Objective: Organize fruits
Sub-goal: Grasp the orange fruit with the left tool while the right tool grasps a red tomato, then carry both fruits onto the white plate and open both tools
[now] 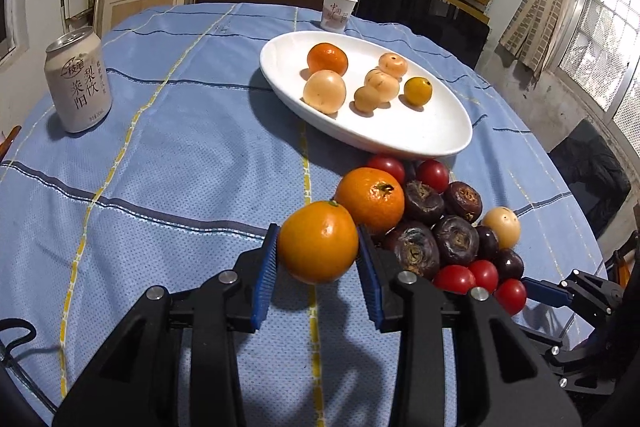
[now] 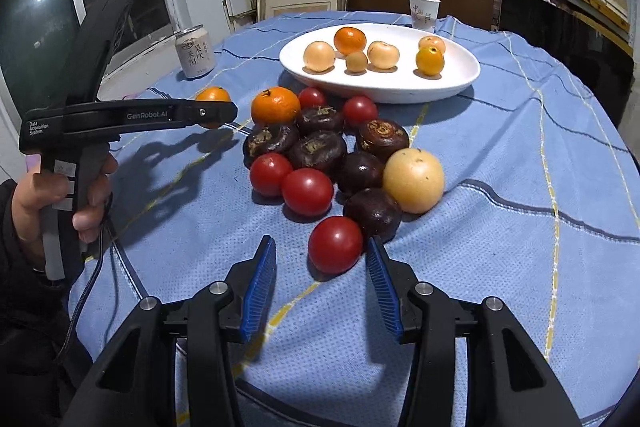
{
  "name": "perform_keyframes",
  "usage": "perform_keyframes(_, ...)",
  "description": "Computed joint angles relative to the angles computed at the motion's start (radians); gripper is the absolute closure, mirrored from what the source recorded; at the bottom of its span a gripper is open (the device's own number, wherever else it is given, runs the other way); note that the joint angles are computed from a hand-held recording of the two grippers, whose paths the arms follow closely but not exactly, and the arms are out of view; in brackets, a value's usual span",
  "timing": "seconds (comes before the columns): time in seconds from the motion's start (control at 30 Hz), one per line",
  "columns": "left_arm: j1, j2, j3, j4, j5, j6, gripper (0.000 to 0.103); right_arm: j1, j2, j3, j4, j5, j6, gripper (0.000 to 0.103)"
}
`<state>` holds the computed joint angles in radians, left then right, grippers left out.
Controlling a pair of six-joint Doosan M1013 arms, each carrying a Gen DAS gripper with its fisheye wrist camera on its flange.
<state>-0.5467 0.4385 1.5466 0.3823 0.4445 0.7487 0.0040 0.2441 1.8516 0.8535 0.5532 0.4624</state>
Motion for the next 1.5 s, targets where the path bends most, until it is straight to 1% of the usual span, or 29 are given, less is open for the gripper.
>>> perform_keyframes(0.1, -0.001, -0.002, 0.003, 0.008, -0.002, -0.005, 0.067, 0.008, -0.003, 0.005, -0.020, -0.027, 0.016, 0.058)
perform_keyframes(0.13, -0.001, -0.002, 0.003, 0.010, -0.001, -0.005, 0.067, 0.011, -0.004, 0.006, -0.029, -0.035, 0.026, 0.063)
perform_keyframes(0.17, -0.001, -0.002, 0.002, 0.009, -0.001, -0.005, 0.067, 0.012, -0.004, 0.006, -0.041, -0.044, 0.042, 0.066)
perform_keyframes(0.23, -0.001, -0.002, 0.002, 0.008, -0.001, -0.003, 0.067, 0.011, -0.003, 0.005, -0.047, -0.052, 0.061, 0.075)
perform_keyframes(0.3, -0.001, -0.002, 0.003, 0.011, -0.001, -0.006, 0.067, 0.007, -0.002, 0.004, -0.036, -0.044, 0.054, 0.076)
perform_keyframes(0.4, -0.001, -0.002, 0.003, 0.018, -0.003, -0.014, 0.067, 0.007, -0.005, 0.009, -0.025, -0.051, 0.041, 0.076)
perform_keyframes(0.53, -0.002, -0.006, 0.009, 0.034, -0.010, -0.028, 0.067, -0.004, -0.012, 0.015, 0.034, -0.025, -0.016, 0.076)
perform_keyframes(0.73, -0.008, -0.010, 0.000, -0.058, -0.006, 0.102, 0.067, -0.030, -0.026, 0.003, 0.110, -0.008, -0.083, 0.076)
perform_keyframes(0.8, -0.012, -0.009, -0.016, -0.079, -0.005, 0.145, 0.067, -0.041, -0.025, -0.018, 0.125, -0.003, -0.099, 0.076)
perform_keyframes(0.87, -0.017, -0.003, -0.043, -0.076, 0.000, 0.167, 0.067, -0.051, -0.017, -0.050, 0.134, 0.009, -0.105, 0.076)
perform_keyframes(0.97, -0.021, 0.015, -0.091, -0.074, 0.016, 0.188, 0.067, -0.062, 0.013, -0.116, 0.123, 0.042, -0.084, 0.076)
perform_keyframes(1.13, -0.016, 0.070, -0.195, -0.120, 0.059, 0.261, 0.067, -0.063, 0.068, -0.219, 0.095, 0.081, -0.047, 0.076)
perform_keyframes(1.33, 0.003, 0.146, -0.308, -0.201, 0.146, 0.338, 0.067, -0.042, 0.151, -0.331, -0.008, 0.107, 0.047, 0.076)
perform_keyframes(1.5, 0.011, 0.192, -0.363, -0.236, 0.206, 0.379, 0.066, -0.019, 0.216, -0.404, -0.114, 0.133, 0.134, 0.076)
